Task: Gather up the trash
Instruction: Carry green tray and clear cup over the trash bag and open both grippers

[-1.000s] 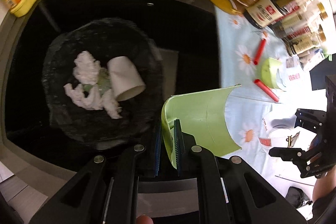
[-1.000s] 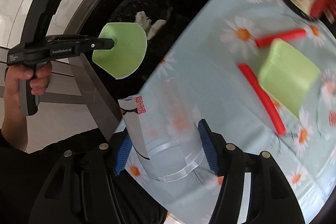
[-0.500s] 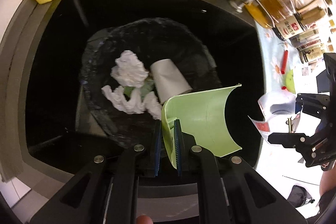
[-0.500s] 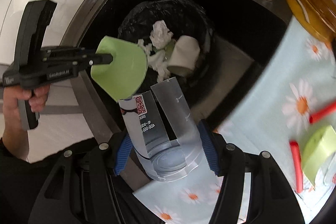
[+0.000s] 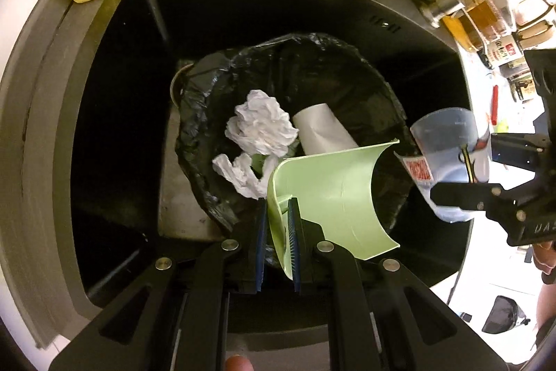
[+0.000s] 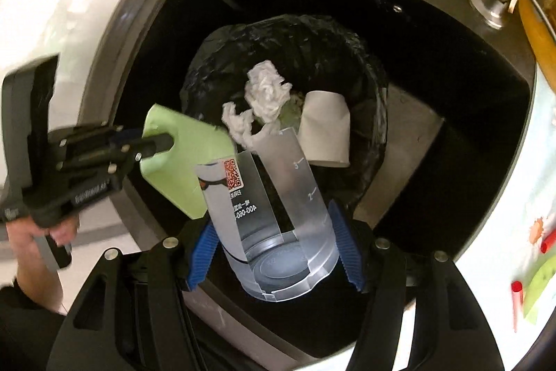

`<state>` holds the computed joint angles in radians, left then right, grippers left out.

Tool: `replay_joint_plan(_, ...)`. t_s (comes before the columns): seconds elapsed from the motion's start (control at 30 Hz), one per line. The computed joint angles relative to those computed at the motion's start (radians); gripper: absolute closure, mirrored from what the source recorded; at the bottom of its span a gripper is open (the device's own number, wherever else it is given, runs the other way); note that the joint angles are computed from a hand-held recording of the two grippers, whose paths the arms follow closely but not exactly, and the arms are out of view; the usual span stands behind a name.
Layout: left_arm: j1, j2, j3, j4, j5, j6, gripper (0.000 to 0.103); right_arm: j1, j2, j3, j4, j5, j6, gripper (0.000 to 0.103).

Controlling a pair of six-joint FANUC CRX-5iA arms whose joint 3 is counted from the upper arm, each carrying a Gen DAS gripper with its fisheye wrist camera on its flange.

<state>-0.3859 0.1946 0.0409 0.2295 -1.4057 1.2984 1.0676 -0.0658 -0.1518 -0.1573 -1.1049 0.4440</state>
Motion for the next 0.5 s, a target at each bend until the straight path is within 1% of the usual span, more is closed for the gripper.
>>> replay_joint_plan(0.1,0.003,0.017,0.006,0.009,0.006,-0.018,0.092,-0.023,0.021,0.018,-0.024,0.019,-0.001,0.042)
replay_joint_plan(0.17,0.004,0.024,0.011,0.015,0.005,-0.028,0.092,-0.033,0.036,0.032,-0.024,0.016,-0.001,0.041)
replay_joint_plan(0.23,0.003,0.037,0.024,0.011,0.000,-0.030,0.091,-0.042,0.037,0.033,-0.028,0.020,-0.013,0.039)
replay_joint_plan(0.3,0.005,0.053,0.037,0.011,-0.010,-0.030,0.088,-0.056,0.037,0.028,-0.038,0.034,-0.027,0.033)
replay_joint_plan(0.37,0.003,0.065,0.050,0.001,-0.016,-0.028,0.086,-0.076,0.034,0.020,-0.069,0.051,-0.033,0.031)
replay_joint_plan(0.4,0.002,0.070,0.057,-0.005,-0.024,-0.026,0.081,-0.081,0.034,0.020,-0.078,0.050,-0.033,0.026)
replay_joint_plan(0.43,0.001,0.073,0.059,-0.008,-0.027,-0.024,0.064,-0.082,0.033,0.017,-0.083,0.050,-0.036,0.023)
replay_joint_plan(0.47,0.002,0.073,0.058,-0.005,-0.026,-0.025,0.056,-0.083,0.033,0.014,-0.086,0.047,-0.038,0.021)
replay_joint_plan(0.5,0.003,0.073,0.056,-0.002,-0.024,-0.025,0.056,-0.084,0.031,0.013,-0.090,0.043,-0.039,0.021)
